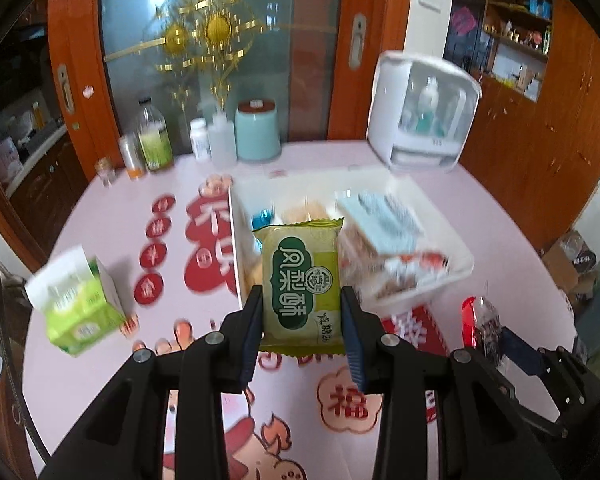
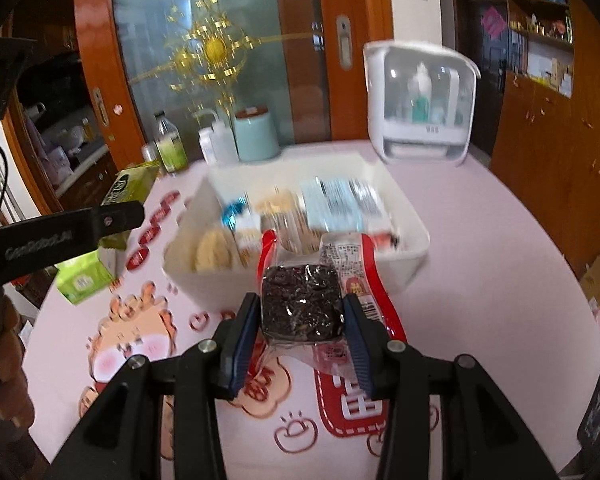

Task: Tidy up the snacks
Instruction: 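Lift both held snacks and carry them over the white tray, then lower both snacks into the tray and open both tools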

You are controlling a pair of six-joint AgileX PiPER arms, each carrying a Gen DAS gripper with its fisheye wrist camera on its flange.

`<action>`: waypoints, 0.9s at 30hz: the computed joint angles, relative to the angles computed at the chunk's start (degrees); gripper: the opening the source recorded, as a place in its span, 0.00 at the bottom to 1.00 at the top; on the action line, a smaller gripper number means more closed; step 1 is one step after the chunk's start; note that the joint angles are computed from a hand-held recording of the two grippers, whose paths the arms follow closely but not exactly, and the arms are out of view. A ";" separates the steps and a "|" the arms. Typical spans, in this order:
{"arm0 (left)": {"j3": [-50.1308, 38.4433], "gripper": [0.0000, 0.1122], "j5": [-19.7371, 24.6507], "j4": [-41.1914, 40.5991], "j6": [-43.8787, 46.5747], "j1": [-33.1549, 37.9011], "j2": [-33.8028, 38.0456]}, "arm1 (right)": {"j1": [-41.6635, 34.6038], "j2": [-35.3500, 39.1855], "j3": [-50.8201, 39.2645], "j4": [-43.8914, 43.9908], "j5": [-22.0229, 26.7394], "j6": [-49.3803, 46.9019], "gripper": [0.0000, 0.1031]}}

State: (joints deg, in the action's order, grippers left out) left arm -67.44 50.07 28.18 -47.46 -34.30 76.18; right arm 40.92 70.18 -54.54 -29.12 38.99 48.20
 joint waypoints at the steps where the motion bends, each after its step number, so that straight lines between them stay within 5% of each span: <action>1: -1.23 0.31 0.52 0.84 0.11 -0.04 0.13 | 0.05 0.05 -0.98 -0.13 0.14 -0.36 0.41; 27: -29.05 0.32 4.33 0.20 9.75 5.50 16.68 | -12.34 16.09 -30.22 6.73 1.18 -16.61 0.42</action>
State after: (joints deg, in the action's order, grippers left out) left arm -96.49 54.40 28.38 -37.72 -28.80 92.86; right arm 28.59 86.26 -84.75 -22.39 40.16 31.59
